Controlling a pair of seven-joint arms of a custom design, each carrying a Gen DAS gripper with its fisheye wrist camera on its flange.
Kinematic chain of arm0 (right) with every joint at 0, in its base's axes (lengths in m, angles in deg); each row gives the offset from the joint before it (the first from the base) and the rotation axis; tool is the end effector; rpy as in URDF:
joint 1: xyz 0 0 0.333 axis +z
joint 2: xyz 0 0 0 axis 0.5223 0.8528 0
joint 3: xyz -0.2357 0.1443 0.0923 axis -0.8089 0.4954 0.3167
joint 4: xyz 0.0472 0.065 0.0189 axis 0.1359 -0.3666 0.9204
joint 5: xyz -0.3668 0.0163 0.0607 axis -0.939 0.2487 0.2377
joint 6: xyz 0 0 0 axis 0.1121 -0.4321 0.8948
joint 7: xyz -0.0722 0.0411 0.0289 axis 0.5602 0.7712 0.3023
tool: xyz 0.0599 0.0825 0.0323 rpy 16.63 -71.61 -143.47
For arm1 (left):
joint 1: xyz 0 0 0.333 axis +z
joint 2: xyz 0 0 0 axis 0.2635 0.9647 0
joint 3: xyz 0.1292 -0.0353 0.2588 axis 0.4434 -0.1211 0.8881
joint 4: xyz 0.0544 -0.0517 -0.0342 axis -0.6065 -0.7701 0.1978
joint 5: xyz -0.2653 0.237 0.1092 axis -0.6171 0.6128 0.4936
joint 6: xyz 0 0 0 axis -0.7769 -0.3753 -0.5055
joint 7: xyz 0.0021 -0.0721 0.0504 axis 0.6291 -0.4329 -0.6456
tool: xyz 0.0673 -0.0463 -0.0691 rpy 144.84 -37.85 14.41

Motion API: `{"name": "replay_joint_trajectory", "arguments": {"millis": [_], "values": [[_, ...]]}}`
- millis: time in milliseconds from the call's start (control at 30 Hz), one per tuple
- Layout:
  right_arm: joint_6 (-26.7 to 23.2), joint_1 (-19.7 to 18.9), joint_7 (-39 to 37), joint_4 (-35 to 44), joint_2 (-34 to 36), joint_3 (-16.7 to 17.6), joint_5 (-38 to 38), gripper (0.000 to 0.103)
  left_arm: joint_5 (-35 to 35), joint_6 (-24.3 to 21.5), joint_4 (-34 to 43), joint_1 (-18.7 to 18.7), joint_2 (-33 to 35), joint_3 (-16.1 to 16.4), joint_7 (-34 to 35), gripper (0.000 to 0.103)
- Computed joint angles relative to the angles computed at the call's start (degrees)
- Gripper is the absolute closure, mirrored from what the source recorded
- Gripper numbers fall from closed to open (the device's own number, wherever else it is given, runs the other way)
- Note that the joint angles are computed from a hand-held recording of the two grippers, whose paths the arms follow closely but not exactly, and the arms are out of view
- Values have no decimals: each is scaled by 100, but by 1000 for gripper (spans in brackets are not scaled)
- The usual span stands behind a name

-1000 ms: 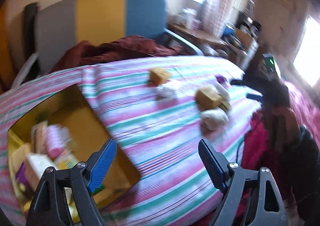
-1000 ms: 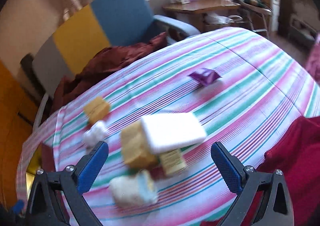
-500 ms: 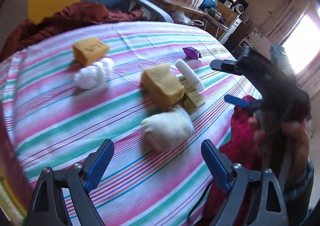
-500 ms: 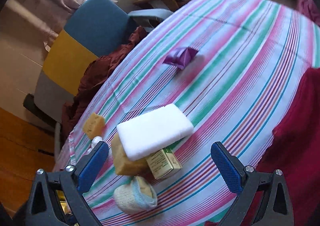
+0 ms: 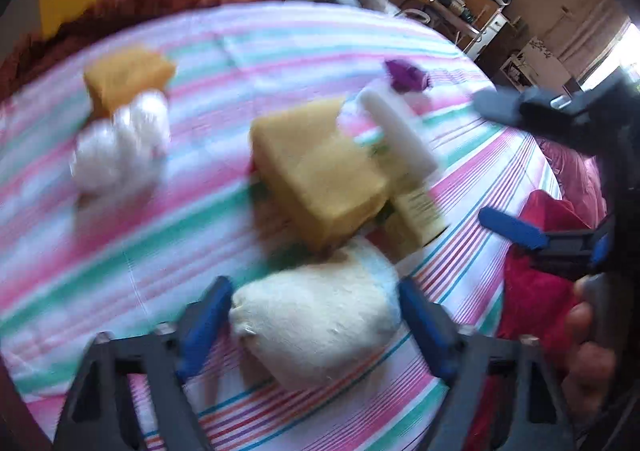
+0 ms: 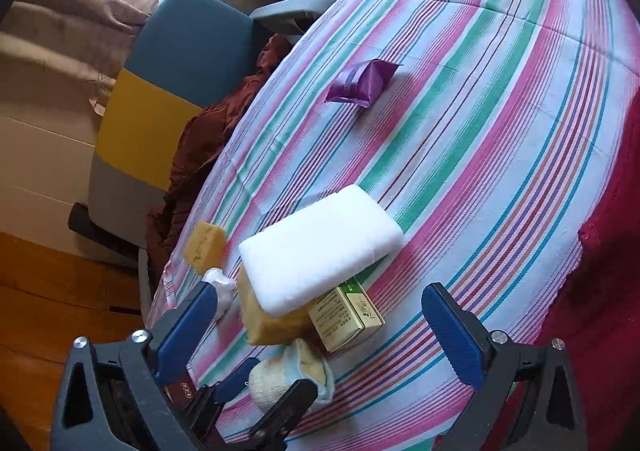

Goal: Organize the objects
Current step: 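Grasp the white knit sock with the left tool, then grasp the white foam block with the right tool while the left tool holds the sock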

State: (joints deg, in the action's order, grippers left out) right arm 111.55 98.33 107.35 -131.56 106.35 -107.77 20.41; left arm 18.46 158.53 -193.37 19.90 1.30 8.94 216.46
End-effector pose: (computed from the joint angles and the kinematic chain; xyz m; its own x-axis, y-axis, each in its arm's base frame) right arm 0.5106 0.3656 0.2754 -0.5332 -0.5307 -0.6589 -0.5241 0.8185 -0.2351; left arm 0.6109 -0.1131 0.2546 -0.5795 -0.7603 0.2934 -0.8039 0.4742 -0.3589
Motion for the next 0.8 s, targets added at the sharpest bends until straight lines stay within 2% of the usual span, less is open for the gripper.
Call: {"name": "replay_joint_trajectory", "arguments": {"millis": [33,100,267,333,433,600,633,733,767,800], "values": [[-24,-45,-21,24,0,42,-16,0,-270,83,-96,194,-35,-157,354,28],[-64,-199,-73,90,-3,187,-89,0,-407,38,-217,327,-126,-194,712,30],[-233,-516,-164,309,31,480,-379,0,-804,141,-570,535,-387,-112,1389,30],[8,-783,-118,297,45,765,-403,0,-1018,238,-746,594,-516,-76,1626,30],[691,-1502,-197,253,93,1582,-226,0,-1509,457,-1080,750,-723,-86,2284,30],[1129,-2005,-344,296,196,2190,36,0,-2085,324,-1292,848,-913,116,2954,30],[1133,-2010,-393,311,205,2207,130,0,-2108,204,-1290,862,-916,188,2997,30],[807,-1554,-635,413,236,1734,647,0,-2237,63,-1330,847,-978,313,3156,31],[745,-1657,-783,467,244,1834,756,0,-2245,-1,-1330,843,-993,360,3174,31],[751,-1961,-773,469,215,2093,470,0,-2283,-15,-1336,827,-993,384,3207,31]]}}
